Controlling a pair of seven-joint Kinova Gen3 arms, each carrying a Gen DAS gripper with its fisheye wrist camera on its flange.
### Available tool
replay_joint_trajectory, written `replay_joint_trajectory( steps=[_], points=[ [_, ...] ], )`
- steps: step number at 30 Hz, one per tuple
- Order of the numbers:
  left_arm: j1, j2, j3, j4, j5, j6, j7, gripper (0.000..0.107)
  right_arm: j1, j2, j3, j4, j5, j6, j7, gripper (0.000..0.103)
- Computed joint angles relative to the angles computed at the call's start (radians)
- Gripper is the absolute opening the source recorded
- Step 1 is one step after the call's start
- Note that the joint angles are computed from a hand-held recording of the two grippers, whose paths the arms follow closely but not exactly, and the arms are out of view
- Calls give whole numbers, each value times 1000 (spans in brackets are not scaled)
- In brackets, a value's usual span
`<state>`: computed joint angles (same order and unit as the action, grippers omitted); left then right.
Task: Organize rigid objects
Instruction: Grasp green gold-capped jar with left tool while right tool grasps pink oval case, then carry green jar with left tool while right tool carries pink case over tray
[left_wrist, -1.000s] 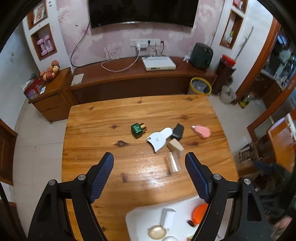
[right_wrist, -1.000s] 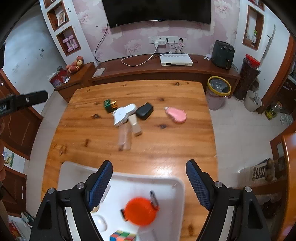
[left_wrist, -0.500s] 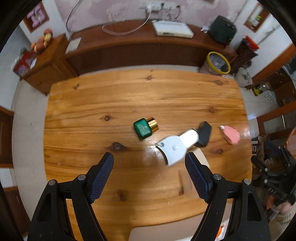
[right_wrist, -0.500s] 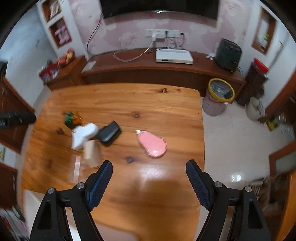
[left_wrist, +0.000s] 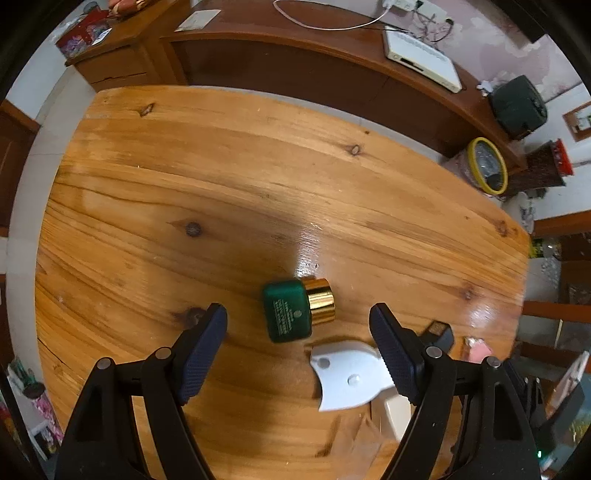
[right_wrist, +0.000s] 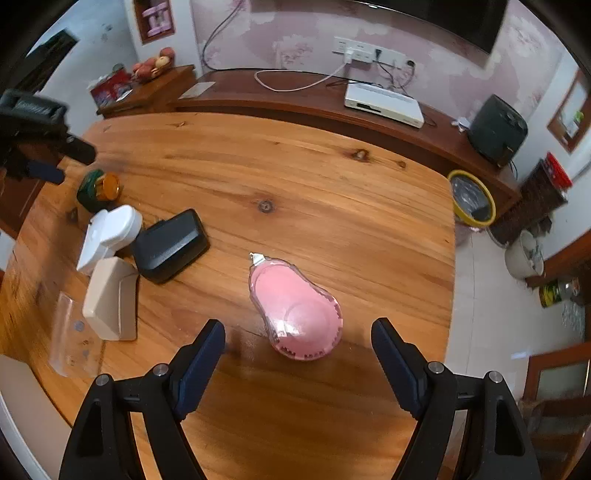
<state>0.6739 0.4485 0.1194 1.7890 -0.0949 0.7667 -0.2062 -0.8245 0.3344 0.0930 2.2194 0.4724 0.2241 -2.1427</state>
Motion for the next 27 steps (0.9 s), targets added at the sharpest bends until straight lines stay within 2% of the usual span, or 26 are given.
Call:
replay_joint_trajectory(
  steps=[3, 10, 12, 13, 15, 16, 18, 19, 21, 22, 23, 27],
  points=[
    [1, 30, -7, -2, 11, -18, 21, 82, -8, 15, 26, 15, 19, -49, 7, 82],
    [12, 67, -21, -2, 19, -37, 58, 82, 111, 39, -45, 22, -81, -108, 146, 81],
    [23, 73, -29, -11, 11, -22, 73, 82, 161, 46, -89, 31, -117, -130, 198, 70],
    [26, 75, -32, -12, 7, -18, 81, 82, 163, 43, -86, 42, -121, -152, 209, 68],
    [36, 83, -42, -21, -2, -4, 104, 81, 154, 37, -71, 59, -140, -182, 234, 54],
    [41, 84, -46, -24, -8, 7, 117, 81, 151, 35, -68, 59, -152, -183, 244, 52],
    [52, 85, -50, -23, -18, 23, 143, 74, 154, 33, -71, 58, -196, -176, 274, 52],
    [50, 87, -46, -24, -19, 30, 147, 66, 128, 32, -47, 61, -197, -174, 265, 52],
    [61, 89, -48, -30, -33, 49, 166, 59, 91, 30, -12, 64, -225, -174, 279, 51],
    [67, 95, -48, -41, -42, 67, 172, 50, 88, 26, -10, 71, -242, -180, 285, 51],
    [75, 100, -49, -52, -53, 88, 180, 47, 89, 24, -12, 78, -257, -186, 295, 51],
    [90, 96, -50, -38, -79, 82, 214, 47, 154, 10, -80, 100, -323, -208, 334, 51]
  ],
)
